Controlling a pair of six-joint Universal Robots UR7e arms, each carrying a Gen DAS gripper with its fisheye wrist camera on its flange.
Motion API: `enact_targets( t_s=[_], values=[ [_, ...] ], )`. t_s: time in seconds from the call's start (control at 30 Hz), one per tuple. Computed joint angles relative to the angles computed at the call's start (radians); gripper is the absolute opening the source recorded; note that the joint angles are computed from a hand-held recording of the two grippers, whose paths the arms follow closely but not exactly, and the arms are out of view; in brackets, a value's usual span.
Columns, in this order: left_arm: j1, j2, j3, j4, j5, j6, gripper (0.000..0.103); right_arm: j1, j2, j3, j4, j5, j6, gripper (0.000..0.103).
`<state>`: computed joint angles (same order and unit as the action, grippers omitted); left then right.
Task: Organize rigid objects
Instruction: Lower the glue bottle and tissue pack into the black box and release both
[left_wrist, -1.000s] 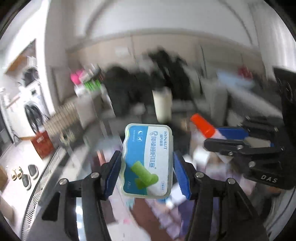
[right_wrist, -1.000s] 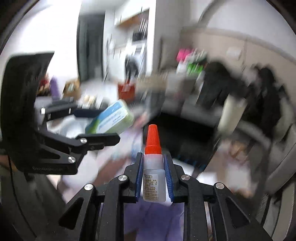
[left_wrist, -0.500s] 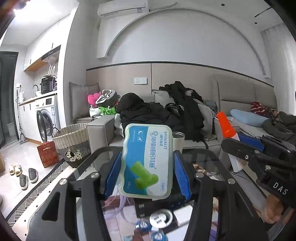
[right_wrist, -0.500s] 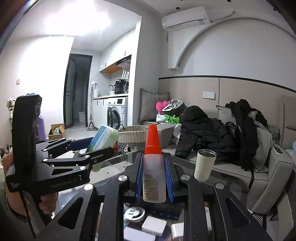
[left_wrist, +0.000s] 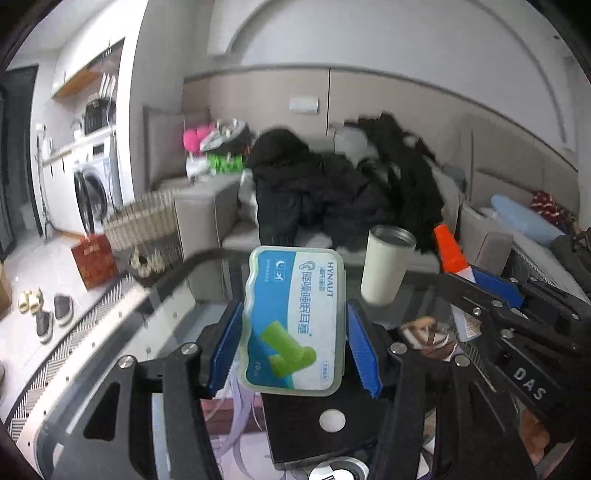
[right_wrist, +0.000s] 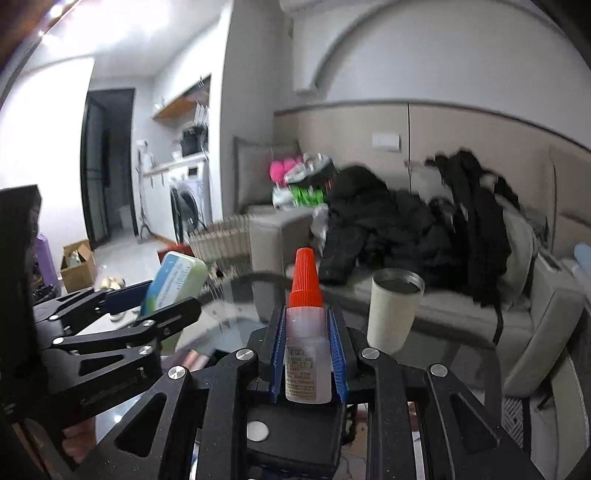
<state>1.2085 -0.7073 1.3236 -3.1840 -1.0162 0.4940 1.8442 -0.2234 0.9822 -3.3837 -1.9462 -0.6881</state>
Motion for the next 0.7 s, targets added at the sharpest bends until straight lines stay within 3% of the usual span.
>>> enact_targets(
  t_s=[0.2,0.43,0.57,0.7],
  values=[
    [0.014,0.046,-0.091,0.246,0.052,-0.069,0.055,-0.025,0.057,-0.144,0.248,-0.066,0.077,0.022],
    [0.02,0.083,-0.165,0.506,0.097,-0.161,0.055,-0.056,0.084,-0.248,0.622,-0.127,0.26,0.022],
    [0.024,0.1,-0.192,0.589,0.112,-0.194,0.055,-0.067,0.098,-0.277,0.713,-0.138,0.309,0.021],
    [0.026,0.105,-0.193,0.593,0.121,-0.19,0.055,-0.074,0.114,-0.306,0.76,-0.153,0.328,0.021]
  ],
)
